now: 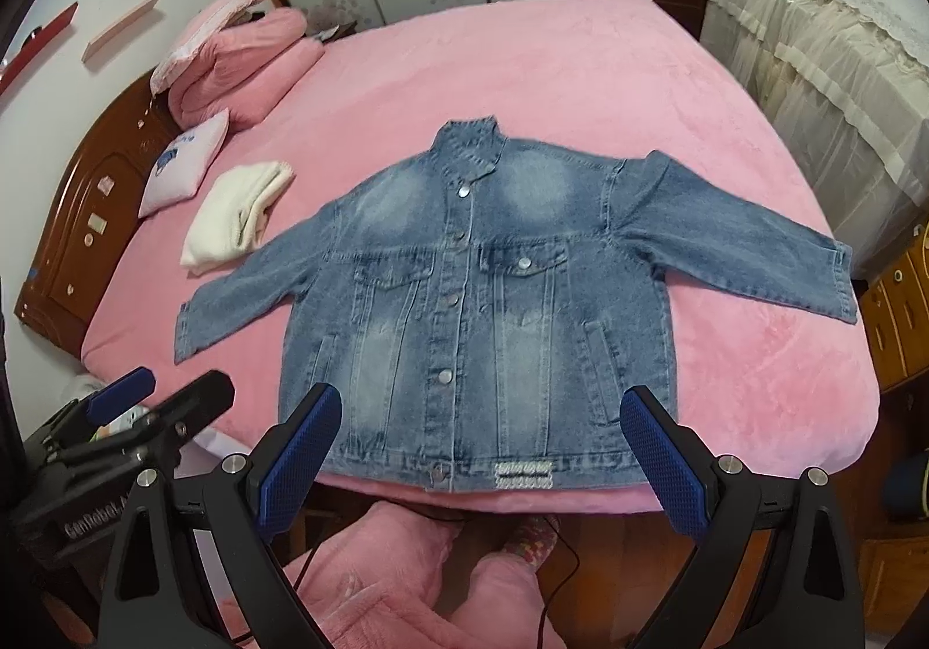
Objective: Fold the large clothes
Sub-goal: 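Grasp the cuff of the denim jacket sleeve with the left tool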
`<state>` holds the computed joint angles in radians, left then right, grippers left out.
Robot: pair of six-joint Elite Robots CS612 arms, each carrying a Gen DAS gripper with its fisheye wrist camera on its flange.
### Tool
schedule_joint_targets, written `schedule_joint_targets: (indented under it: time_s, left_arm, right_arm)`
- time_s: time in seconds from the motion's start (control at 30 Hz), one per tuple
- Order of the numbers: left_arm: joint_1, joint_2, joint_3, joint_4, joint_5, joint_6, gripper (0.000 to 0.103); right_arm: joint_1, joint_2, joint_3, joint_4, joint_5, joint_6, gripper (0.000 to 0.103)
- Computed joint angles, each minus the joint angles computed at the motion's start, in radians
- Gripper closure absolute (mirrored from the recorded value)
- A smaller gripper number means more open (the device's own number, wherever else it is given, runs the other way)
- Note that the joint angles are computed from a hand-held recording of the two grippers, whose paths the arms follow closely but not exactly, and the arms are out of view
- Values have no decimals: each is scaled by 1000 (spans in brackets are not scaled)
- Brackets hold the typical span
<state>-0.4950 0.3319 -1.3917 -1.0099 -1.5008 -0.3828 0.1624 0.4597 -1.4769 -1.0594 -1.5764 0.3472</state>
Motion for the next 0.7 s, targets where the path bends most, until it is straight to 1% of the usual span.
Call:
schedule_joint_targets:
  time_s: [0.03,0.17,0.23,0.3,0.37,0.4,0.47,0.53,0.63,0.7]
  left_arm:
    - [6,0,7,13,-13,-10,7]
    - [45,7,42,81,-116,-100,7]
    - [73,28,45,93,-170,-161,7]
    - [99,58,36,79,-210,-210,7]
    - [124,80,43,75,-219,-247,7]
    - [138,87,52,70,-225,-268,7]
    - [172,103,74,37,-243,-321,7]
    - [202,114,102,-2,-247,-373,7]
    - [258,116,175,-91,-239,-465,7]
    - [292,108,233,-147,-245,-534,7]
  right_arm:
    - [0,1,2,1,6,-4,4]
    - [9,5,21,-37,8,-25,4]
    - [20,12,33,-80,-16,-46,4]
    - [41,24,52,-140,-71,-80,4]
    - [59,18,95,-151,-99,-107,4]
    - [66,9,127,-140,-96,-115,4]
    - [77,-6,185,-132,-68,-120,4]
    - [90,-19,247,-149,-39,-125,4]
    - [113,-47,373,-213,6,-131,5]
    - [128,-86,500,-280,32,-133,5]
